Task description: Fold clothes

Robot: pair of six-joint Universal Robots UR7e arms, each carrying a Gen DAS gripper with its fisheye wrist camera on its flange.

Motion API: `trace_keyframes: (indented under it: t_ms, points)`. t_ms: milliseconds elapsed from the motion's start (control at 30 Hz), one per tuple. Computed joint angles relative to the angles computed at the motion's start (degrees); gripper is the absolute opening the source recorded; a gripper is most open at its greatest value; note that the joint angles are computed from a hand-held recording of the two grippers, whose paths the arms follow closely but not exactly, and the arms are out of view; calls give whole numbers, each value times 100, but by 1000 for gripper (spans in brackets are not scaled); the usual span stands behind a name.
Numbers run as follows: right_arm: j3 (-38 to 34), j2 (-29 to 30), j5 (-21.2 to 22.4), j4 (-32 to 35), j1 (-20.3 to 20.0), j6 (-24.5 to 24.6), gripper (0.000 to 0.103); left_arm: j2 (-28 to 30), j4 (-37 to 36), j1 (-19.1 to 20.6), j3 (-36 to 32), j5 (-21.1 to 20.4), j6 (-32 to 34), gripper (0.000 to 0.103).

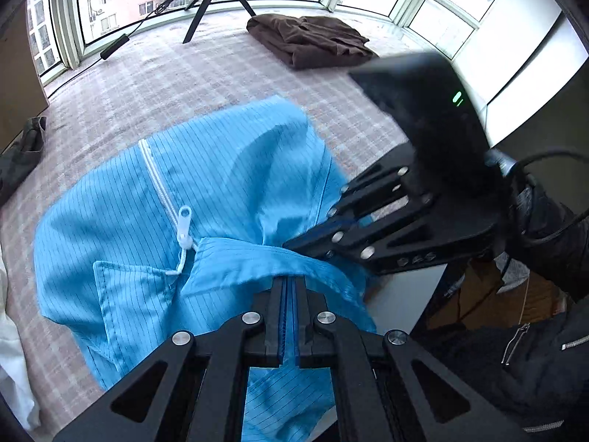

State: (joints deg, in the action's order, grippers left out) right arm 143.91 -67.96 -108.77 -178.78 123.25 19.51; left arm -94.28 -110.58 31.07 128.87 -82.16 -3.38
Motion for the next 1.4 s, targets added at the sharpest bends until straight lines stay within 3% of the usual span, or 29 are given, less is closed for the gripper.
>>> trace_keyframes:
  t_ms: [100, 233, 400, 567, 767, 933, 1100, 1233, 1333, 1400]
  points:
    - [58, 80, 194, 17, -248, -196, 2, 283, -193, 41, -116, -107, 10, 1]
    - [302, -21, 592, -442, -488, -264, 2, 720, -165, 87, -145, 180, 277, 3]
    - [360, -234, 278, -413, -455, -71, 2, 204, 488, 154, -383, 278, 63, 2]
    - [210, -233, 151, -388, -341, -203, 2, -240, 1208, 135, -253, 484, -81, 2]
    - [-162, 12, -564, 403, 127, -171, 2, 136, 253, 361, -38, 413, -83, 1]
    - [-52, -20, -328, 341, 36, -111, 2, 711, -277, 328, -187, 109, 373, 1]
    - [56, -74, -260, 253, 9, -28, 2, 1233, -252, 370, -247, -25, 600, 0]
    - [129, -307, -318, 546, 96, 87, 2, 1194, -154, 369, -224, -157, 630, 0]
    - [29, -693, -908, 1251, 388, 386, 2, 1102, -99, 353, -193, -199, 615, 0]
    - [-43, -920, -1036, 1261, 497, 458, 2, 1078, -106, 345, -166, -212, 588, 0]
